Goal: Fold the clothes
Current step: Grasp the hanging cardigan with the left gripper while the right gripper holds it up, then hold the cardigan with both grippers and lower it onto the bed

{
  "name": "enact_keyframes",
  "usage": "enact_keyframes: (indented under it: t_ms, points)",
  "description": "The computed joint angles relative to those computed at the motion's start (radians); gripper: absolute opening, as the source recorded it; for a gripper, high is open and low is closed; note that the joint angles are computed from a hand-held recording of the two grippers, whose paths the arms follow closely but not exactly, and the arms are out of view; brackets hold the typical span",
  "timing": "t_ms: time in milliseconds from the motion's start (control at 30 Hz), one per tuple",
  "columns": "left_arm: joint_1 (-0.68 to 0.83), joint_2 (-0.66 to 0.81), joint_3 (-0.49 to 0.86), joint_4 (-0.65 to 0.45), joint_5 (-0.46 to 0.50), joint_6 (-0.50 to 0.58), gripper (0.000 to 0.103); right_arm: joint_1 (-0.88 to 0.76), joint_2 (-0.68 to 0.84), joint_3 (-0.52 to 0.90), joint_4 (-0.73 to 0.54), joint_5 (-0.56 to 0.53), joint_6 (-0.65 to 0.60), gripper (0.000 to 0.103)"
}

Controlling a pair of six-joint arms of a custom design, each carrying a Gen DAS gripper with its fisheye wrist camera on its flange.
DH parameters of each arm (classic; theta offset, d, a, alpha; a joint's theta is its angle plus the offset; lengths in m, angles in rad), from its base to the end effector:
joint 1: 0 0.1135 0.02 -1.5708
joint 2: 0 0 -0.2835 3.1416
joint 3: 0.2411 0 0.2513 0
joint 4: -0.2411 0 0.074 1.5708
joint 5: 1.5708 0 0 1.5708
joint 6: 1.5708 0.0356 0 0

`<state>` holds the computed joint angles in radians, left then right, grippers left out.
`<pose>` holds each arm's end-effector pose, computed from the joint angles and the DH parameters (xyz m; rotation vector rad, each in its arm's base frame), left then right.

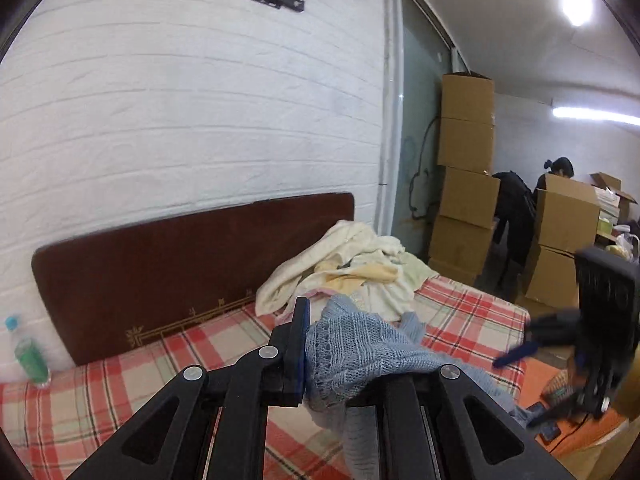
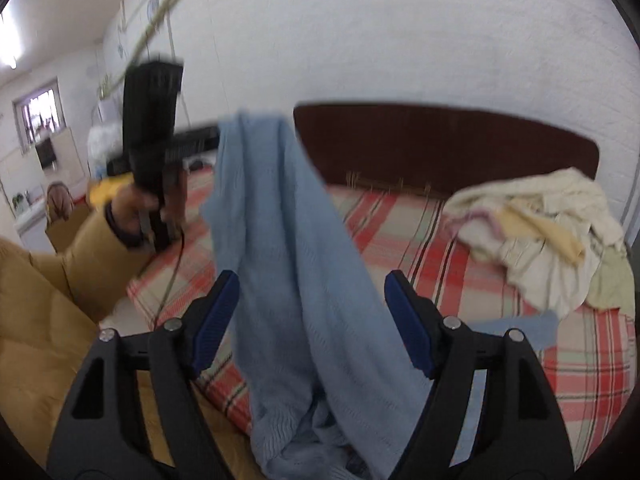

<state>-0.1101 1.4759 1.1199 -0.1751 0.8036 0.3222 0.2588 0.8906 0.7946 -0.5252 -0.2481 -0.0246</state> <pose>0.3231 -0.0615 0.3169 0.8768 1.7934 -0.7021 0.1704 0.0542 0.3071 -0.4491 2.1525 0.4035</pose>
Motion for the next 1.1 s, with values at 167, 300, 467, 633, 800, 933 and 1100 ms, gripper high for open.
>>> enact_keyframes:
  t_ms: [167,300,467,633,800,933,1100]
  points:
    - [0.024,0.023,-0.016,0.021,-0.021,-0.027,0.010,0.315,0.251,-0.179,0.262,0.244,0.108,0.076]
    - [0.040,0.017,-0.041,0.034,-0.023,-0.033,0.010,0.377,0.418,-0.217,0.409,0.290,0.146,0.076]
    - [0.094,0.005,-0.074,0.053,0.016,-0.074,0.010,0.363,0.480,-0.203,0.422,0.353,0.220,0.009]
    - [0.232,-0.057,-0.076,0.069,0.189,-0.193,0.010,0.339,0.109,-0.167,0.246,0.479,0.220,0.008]
    - [0.401,-0.239,-0.135,0.320,0.343,-0.484,0.010,0.430,-0.098,0.086,0.072,0.707,0.116,0.008]
    - [0.542,-0.352,-0.092,0.401,0.413,-0.619,0.010,0.575,-0.143,0.262,0.055,0.871,0.003,0.008]
    - [0.680,-0.440,0.004,0.321,0.445,-0.608,0.010,0.835,-0.107,0.428,0.088,1.090,-0.169,0.008]
